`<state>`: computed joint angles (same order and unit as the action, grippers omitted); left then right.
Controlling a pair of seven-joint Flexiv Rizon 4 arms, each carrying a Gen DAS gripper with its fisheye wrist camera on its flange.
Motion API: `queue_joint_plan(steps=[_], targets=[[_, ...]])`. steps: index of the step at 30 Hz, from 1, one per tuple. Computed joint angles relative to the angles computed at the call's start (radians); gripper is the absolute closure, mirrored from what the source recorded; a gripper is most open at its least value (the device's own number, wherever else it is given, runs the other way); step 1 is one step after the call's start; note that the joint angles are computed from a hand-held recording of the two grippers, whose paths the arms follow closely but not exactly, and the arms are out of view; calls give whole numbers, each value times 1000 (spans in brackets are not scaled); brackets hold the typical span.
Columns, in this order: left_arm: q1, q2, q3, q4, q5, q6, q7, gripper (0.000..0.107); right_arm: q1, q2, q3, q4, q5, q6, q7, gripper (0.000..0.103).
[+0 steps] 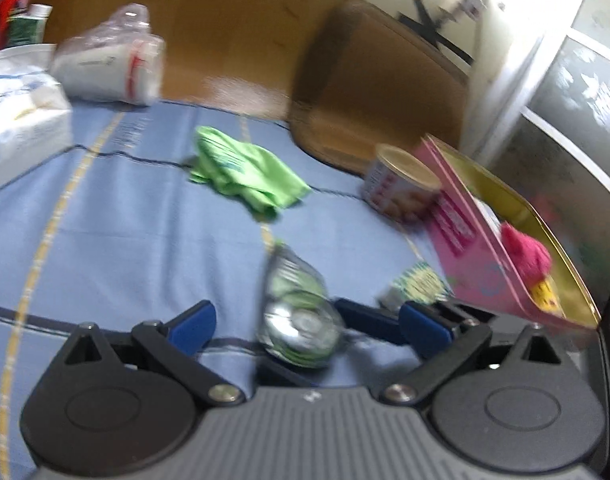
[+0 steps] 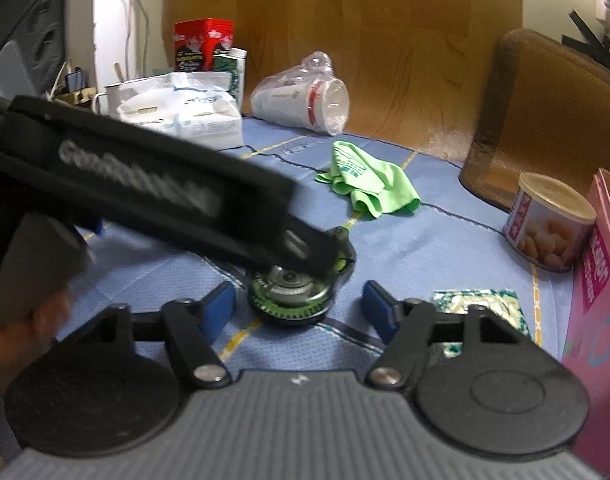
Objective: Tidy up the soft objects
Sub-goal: 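Grasp the green tape roller with the left gripper and lift it, then carry the tape roller into the pink tin and open the left gripper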
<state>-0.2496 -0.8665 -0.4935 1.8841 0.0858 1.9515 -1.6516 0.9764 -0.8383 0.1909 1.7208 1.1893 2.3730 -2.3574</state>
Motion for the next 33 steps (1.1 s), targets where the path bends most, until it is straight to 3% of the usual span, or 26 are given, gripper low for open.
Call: queue_joint_plan(steps=[2, 4, 9, 15, 19, 23, 24, 27, 30, 33], targets=[[4, 2, -15, 8, 4, -1, -6, 18, -3, 1, 9, 13, -15, 9, 31, 48], [51, -8, -67, 19, 25, -22, -9, 20, -11, 4, 21, 35, -35, 22, 80, 52], [64, 16, -81, 73, 39, -14, -15, 20, 22, 10, 20, 69, -28, 49, 88, 52], [123, 18, -161, 134, 99, -33, 11, 13, 42, 21, 66, 181, -89, 119, 213, 52], [202, -14, -259, 170, 137, -66, 55, 5, 87, 19, 72, 239, -92, 171, 257, 52], [169, 20, -216, 172, 94, -31, 40, 4, 104, -1, 80, 259, -89, 229, 297, 48], [172, 18, -219, 166, 87, -37, 32, 7, 100, -2, 81, 261, -91, 233, 305, 44], [187, -13, -255, 134, 82, -111, 49, 28, 91, -4, 79, 252, -96, 222, 310, 43], [101, 40, -184, 123, 43, -107, 60, 27, 103, -9, 74, 250, -96, 235, 311, 51], [146, 41, -257, 119, 60, -111, 91, 28, 108, -12, 81, 275, -107, 312, 350, 51]])
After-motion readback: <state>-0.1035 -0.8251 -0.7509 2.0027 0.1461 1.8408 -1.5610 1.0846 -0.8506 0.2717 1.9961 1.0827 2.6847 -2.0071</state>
